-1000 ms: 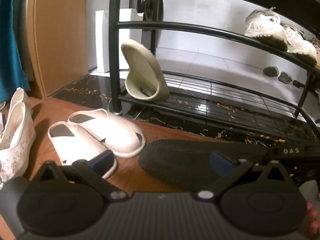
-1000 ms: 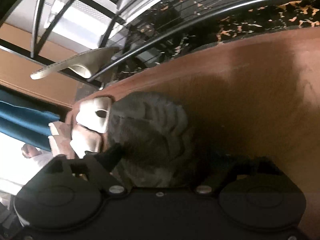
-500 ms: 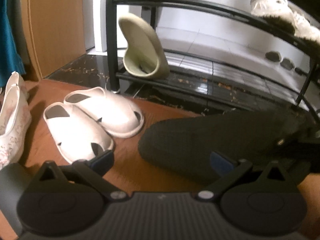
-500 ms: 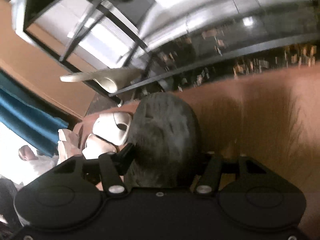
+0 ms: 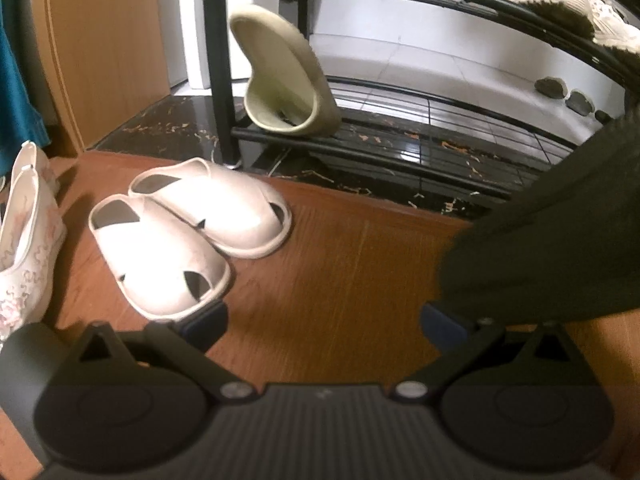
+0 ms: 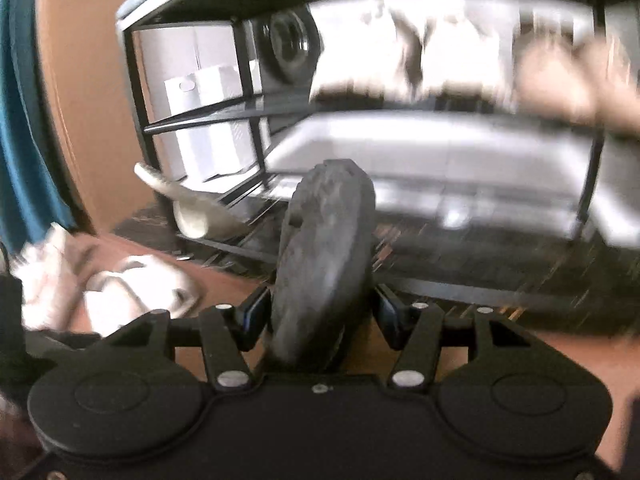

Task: Organize scattered shoes

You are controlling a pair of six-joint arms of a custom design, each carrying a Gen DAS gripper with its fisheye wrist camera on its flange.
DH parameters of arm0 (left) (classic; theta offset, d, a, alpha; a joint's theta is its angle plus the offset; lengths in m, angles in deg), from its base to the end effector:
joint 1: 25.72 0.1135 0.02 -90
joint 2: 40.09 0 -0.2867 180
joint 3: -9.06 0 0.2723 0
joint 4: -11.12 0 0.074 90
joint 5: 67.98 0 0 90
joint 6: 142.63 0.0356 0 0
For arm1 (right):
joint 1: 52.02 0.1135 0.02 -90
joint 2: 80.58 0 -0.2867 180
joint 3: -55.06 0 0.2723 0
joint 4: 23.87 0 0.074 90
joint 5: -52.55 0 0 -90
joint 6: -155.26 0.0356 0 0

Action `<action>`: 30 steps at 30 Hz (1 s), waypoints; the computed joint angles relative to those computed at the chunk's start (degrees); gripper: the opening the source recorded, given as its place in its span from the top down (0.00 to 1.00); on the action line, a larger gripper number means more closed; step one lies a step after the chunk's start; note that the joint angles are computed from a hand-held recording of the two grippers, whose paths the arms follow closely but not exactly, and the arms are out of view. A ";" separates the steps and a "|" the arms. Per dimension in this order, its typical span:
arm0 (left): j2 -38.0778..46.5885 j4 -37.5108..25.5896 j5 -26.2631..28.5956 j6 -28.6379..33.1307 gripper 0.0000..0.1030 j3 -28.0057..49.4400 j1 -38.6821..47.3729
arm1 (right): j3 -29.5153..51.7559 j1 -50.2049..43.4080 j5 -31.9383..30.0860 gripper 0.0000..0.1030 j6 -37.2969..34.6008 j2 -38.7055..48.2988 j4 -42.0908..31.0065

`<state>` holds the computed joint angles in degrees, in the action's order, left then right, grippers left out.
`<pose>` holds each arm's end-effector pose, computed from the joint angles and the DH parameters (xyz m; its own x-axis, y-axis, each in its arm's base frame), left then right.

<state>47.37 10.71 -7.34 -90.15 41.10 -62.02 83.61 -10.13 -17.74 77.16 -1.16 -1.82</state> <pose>0.1883 -0.1167 0.0888 -0.7080 -0.1386 -0.6925 -0.1729 0.9847 -0.0203 0.1818 0.1469 0.1323 -0.4354 -0.1298 -0.8908 -0.3258 0.9452 0.0216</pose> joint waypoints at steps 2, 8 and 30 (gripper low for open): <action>0.00 0.06 -0.11 0.24 0.01 0.02 -0.06 | -1.15 2.70 7.11 0.46 -9.61 -1.15 2.99; 0.21 0.14 -0.45 0.58 0.01 0.17 -0.04 | -3.18 7.95 13.93 0.46 -30.12 8.17 15.52; -2.52 0.77 -0.58 -1.65 0.01 -1.42 1.59 | 6.32 19.08 8.40 0.05 -48.62 18.67 -17.23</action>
